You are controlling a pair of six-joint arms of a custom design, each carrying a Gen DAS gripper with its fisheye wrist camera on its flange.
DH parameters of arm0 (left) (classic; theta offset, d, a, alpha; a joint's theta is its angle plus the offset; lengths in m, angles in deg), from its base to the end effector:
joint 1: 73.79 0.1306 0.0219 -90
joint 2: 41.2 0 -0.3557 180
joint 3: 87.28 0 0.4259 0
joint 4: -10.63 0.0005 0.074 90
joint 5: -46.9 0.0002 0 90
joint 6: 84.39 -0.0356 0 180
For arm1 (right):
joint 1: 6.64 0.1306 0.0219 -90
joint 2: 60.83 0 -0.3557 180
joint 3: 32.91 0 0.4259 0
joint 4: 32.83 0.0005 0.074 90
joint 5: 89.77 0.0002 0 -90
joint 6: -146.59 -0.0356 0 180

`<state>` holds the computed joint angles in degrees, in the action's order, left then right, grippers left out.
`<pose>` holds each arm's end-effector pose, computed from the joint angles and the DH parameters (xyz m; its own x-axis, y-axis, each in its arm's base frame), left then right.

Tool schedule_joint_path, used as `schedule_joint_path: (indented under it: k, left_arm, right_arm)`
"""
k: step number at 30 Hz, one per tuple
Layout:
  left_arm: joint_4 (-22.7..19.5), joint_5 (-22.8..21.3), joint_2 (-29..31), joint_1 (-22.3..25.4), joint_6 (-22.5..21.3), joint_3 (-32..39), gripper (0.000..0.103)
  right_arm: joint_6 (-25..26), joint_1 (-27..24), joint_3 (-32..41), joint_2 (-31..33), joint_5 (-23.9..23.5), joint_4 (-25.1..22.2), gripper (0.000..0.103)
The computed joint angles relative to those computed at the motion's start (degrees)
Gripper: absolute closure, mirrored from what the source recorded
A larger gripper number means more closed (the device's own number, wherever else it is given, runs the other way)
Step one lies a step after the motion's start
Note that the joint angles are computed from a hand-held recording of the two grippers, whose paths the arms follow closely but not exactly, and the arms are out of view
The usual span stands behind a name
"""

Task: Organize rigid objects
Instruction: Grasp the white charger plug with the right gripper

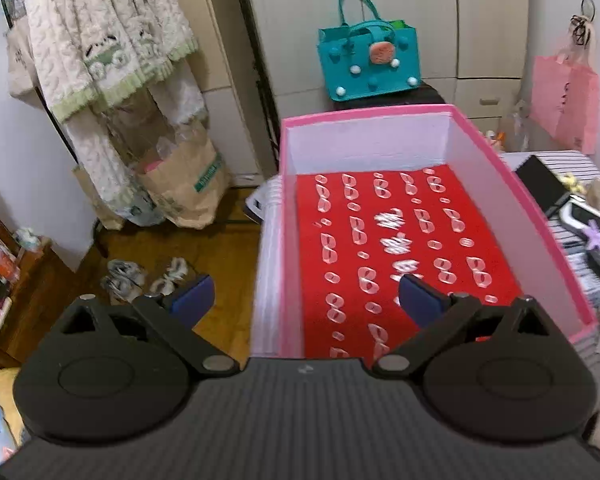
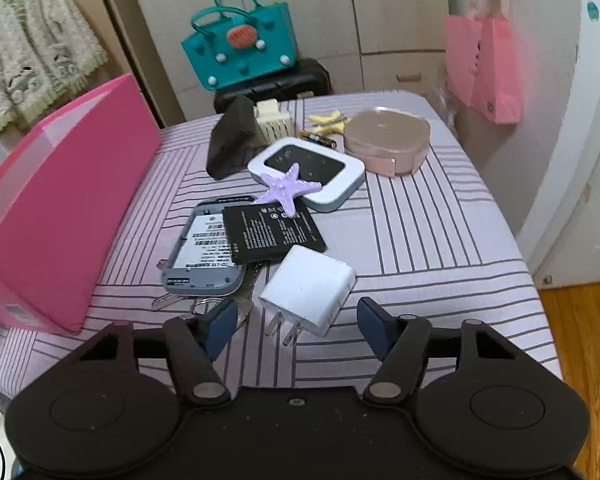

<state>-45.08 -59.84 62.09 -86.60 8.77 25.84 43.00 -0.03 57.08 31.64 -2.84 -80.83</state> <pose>0.5857 -0.1232 0.4717 -0.6999 0.1050 -0.7065 -0.0218 0.9855 0.1681 0.5286 0.0627 0.3829 -0.7798 0.1458 -0.6088 0.0354 0.9812 0.1897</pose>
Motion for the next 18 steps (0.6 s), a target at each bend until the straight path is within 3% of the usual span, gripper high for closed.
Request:
schedule_joint_path:
  k: [4,6,8,10,12,13,15,17,18]
  left_arm:
    - [-2.98,-0.56,3.32,1.02,-0.44,3.42,0.017]
    - [-5.16,1.47,5.39,1.77,-1.42,5.80,0.034]
    - [-7.26,2.64,7.03,2.29,-1.47,7.85,0.036]
    - [-8.91,3.55,8.61,2.76,-2.12,9.96,0.042]
    - [-11.28,4.09,10.27,3.05,-3.08,12.42,0.054]
    - [-13.08,4.74,11.34,3.21,-3.34,14.08,0.057]
    - [-19.72,8.97,14.89,3.89,-5.04,19.70,0.080]
    - [-24.30,11.38,17.49,4.16,-5.56,23.58,0.082]
    - [-24.40,10.81,17.65,3.98,-6.08,23.72,0.084]
  right_arm:
    - [-1.10,1.19,1.93,2.15,5.12,-0.66,0.032]
    - [-1.42,1.61,2.61,3.06,6.78,-0.79,0.032]
    - [-1.65,1.95,2.95,3.45,8.00,-0.72,0.032]
    - [-1.03,2.13,3.14,3.66,8.71,-0.51,0.041]
    - [0.13,2.05,3.55,3.86,8.50,-0.82,0.041]
    - [0.93,1.96,3.80,4.01,8.22,-1.09,0.041]
    - [2.98,1.78,4.49,4.41,7.66,-1.90,0.041]
    - [5.48,1.77,5.18,4.94,7.63,-2.69,0.042]
    - [7.68,2.09,5.54,5.22,8.66,-3.20,0.040]
